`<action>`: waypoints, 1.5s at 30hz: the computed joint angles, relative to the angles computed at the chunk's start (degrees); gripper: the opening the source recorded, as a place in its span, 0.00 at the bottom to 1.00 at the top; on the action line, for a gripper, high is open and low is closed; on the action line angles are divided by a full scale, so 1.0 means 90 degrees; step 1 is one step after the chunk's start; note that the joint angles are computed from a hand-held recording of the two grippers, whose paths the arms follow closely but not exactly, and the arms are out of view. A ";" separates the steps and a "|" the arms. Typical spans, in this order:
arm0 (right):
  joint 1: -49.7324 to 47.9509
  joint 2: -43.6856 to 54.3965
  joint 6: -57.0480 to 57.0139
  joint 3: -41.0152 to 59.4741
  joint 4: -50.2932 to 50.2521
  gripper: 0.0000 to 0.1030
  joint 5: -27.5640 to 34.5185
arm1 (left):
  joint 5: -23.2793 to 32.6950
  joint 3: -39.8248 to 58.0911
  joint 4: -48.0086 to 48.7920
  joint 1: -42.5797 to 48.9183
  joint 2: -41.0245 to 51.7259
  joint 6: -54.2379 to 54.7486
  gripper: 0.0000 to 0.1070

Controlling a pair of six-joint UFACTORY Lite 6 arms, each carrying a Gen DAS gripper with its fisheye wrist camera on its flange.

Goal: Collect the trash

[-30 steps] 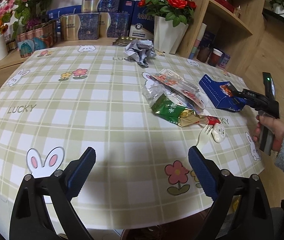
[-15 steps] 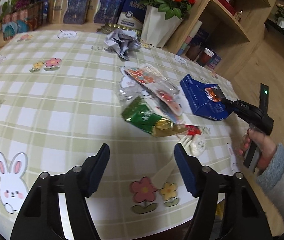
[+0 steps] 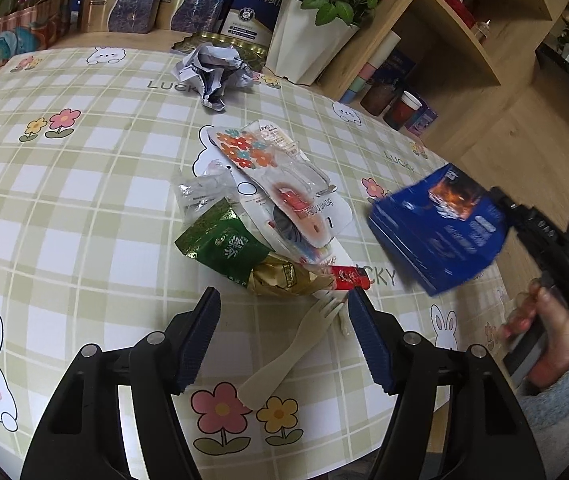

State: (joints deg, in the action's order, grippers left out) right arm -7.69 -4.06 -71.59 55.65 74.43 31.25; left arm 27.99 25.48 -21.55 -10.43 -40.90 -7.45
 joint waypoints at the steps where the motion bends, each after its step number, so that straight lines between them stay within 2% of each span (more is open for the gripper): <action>1: -0.0006 -0.0081 0.0075 0.0069 -0.0187 0.07 0.0025 | 0.0019 -0.0018 0.0084 -0.0013 -0.0047 -0.0088 0.60; 6: 0.0005 -0.0200 0.0285 0.0117 -0.0729 0.04 0.0093 | 0.0175 -0.0109 0.0093 0.0093 -0.0300 -0.0104 0.60; 13: -0.0070 -0.0284 0.0120 -0.0468 -0.0488 0.04 0.0063 | 0.0408 -0.0123 0.0457 0.0010 -0.0631 -0.0407 0.60; 17: -0.0333 -0.0213 0.0544 -0.0585 -0.0583 0.05 0.0368 | 0.0443 -0.0061 0.0626 -0.0107 -0.0648 -0.0543 0.60; 20: -0.0704 -0.0406 0.0743 -0.0942 -0.0613 0.15 0.0686 | 0.0320 0.0092 0.1000 -0.0484 -0.0480 -0.0966 0.60; 21: -0.0827 -0.0513 0.0734 -0.1110 -0.0609 0.26 0.0755 | 0.0258 0.0148 0.1048 -0.0578 -0.0380 -0.1031 0.59; 24: -0.1323 -0.0935 0.0451 -0.1857 -0.0458 0.37 0.0962 | -0.0103 0.0593 0.1397 -0.1165 0.0381 -0.1561 0.56; 30: -0.1883 -0.0987 0.0154 -0.2465 -0.0252 0.39 0.1212 | -0.1124 0.2333 0.1956 -0.2484 0.3064 -0.2454 0.48; 33: -0.2000 -0.0960 -0.0004 -0.2600 -0.0116 0.49 0.1280 | -0.1229 0.3350 0.1668 -0.2784 0.4404 -0.2404 0.47; 35: -0.2025 -0.0861 -0.0061 -0.2579 -0.0071 0.51 0.1336 | -0.1136 0.3939 0.1971 -0.2937 0.5099 -0.2779 0.47; 38: -0.1982 -0.0677 -0.0191 -0.2574 0.0005 0.52 0.1305 | -0.0867 0.4449 0.2542 -0.3064 0.5736 -0.3321 0.44; 40: -0.1910 -0.0526 -0.0247 -0.2546 0.0082 0.52 0.1251 | -0.0650 0.4609 0.2726 -0.3081 0.5985 -0.3453 0.35; 45: -0.1797 -0.0187 -0.0371 -0.2520 0.0298 0.52 0.1211 | -0.1115 0.3975 0.2041 -0.2926 0.5667 -0.2718 0.36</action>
